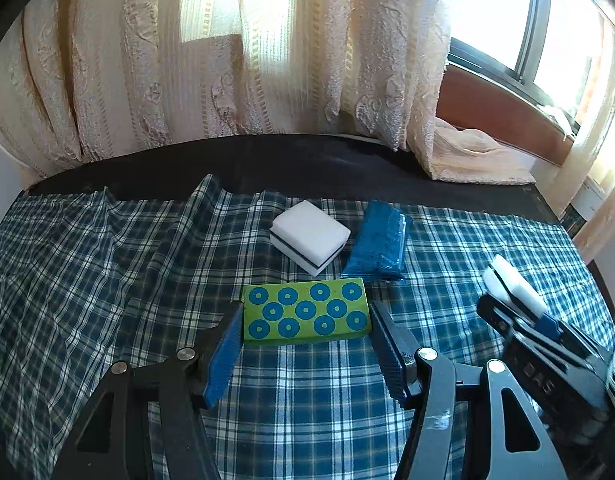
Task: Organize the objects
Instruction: 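Lift the white sponge block and carry it to the bowl with the right gripper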
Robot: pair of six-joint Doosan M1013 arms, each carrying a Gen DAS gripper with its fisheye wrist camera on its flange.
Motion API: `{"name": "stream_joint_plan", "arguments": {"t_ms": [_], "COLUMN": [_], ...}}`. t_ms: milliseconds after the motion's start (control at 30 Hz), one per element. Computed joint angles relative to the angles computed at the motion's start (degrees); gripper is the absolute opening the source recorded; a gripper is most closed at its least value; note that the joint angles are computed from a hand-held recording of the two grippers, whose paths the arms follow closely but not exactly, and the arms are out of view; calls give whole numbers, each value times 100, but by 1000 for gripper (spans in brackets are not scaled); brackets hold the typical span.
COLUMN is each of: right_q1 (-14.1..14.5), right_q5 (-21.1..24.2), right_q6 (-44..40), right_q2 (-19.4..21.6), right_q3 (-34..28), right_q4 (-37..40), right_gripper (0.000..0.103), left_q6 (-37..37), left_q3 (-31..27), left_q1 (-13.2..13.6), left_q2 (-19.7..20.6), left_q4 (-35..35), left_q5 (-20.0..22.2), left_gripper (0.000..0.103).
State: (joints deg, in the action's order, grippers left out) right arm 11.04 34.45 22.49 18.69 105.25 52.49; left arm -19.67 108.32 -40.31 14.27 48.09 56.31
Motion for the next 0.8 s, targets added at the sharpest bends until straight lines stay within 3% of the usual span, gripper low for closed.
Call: {"name": "stream_joint_plan", "arguments": {"t_ms": [800], "right_q1": [-1361], "right_q5": [-41], "right_q6": [-1437], "right_q2": [-829], "right_q3": [744], "right_q4": [1197], "right_gripper": [55], "left_q6": [631], "left_q3": [-428], "left_q1": [-339], "left_q2": [268], "left_q4": [214], "left_q5": [-5], "left_gripper": [64]}}
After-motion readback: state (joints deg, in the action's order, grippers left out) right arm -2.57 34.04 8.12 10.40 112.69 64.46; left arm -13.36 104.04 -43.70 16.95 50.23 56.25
